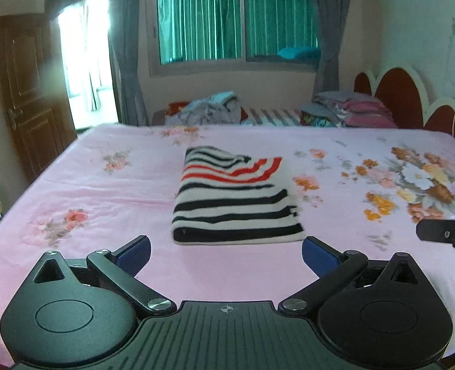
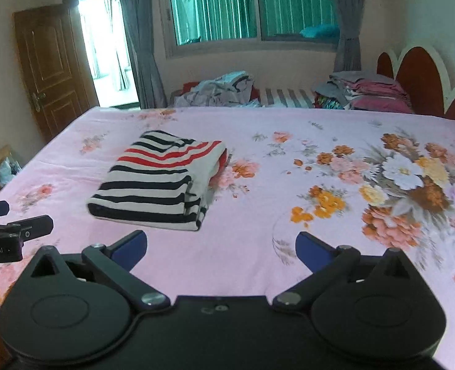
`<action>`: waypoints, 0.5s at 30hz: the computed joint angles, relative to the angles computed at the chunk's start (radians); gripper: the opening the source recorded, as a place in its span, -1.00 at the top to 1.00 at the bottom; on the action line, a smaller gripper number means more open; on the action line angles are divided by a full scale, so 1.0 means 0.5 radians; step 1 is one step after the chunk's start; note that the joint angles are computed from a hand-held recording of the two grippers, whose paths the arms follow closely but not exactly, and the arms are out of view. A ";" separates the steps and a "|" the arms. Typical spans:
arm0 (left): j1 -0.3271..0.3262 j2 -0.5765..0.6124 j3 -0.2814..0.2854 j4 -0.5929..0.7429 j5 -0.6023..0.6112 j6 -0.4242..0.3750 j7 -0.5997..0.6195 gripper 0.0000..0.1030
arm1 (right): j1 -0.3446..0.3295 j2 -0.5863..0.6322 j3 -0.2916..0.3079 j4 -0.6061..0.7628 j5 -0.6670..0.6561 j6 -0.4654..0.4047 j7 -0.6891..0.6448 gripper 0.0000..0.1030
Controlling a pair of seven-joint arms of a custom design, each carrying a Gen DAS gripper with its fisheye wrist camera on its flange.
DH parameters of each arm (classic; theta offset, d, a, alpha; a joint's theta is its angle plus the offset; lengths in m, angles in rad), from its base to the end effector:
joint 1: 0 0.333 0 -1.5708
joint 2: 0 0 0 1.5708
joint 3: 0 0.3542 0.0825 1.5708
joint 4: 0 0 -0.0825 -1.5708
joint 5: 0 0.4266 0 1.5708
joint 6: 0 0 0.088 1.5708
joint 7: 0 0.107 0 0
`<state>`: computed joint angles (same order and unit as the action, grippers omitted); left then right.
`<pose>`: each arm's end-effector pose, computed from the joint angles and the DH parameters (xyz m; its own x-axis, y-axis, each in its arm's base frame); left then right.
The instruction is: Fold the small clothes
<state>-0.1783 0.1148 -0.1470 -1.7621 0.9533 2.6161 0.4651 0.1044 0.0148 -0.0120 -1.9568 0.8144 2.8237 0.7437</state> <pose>0.6478 -0.2324 0.5978 0.1448 -0.9886 -0.0414 -0.5433 -0.0444 -0.8384 0.6457 0.0232 0.5768 0.2958 -0.9499 -0.1012 -0.5700 -0.0905 -0.8167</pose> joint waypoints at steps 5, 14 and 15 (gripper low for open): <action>-0.037 -0.235 -0.057 -0.184 0.190 -0.027 -0.219 -1.00 | 0.013 -0.265 -0.033 -0.243 0.125 0.037 -0.107 -0.99; -0.009 -0.490 -0.186 -0.409 0.247 -0.093 -0.386 -1.00 | 0.067 -0.564 -0.111 -0.496 0.148 0.060 -0.162 -0.99; -0.005 -0.498 -0.195 -0.416 0.247 -0.096 -0.400 -1.00 | 0.074 -0.589 -0.117 -0.517 0.149 0.064 -0.172 -0.99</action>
<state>-0.1808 -0.1342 -0.2446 -1.9699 1.0769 2.5682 0.2652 0.1414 -0.2795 -0.0704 -2.2151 0.8888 2.8556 0.6576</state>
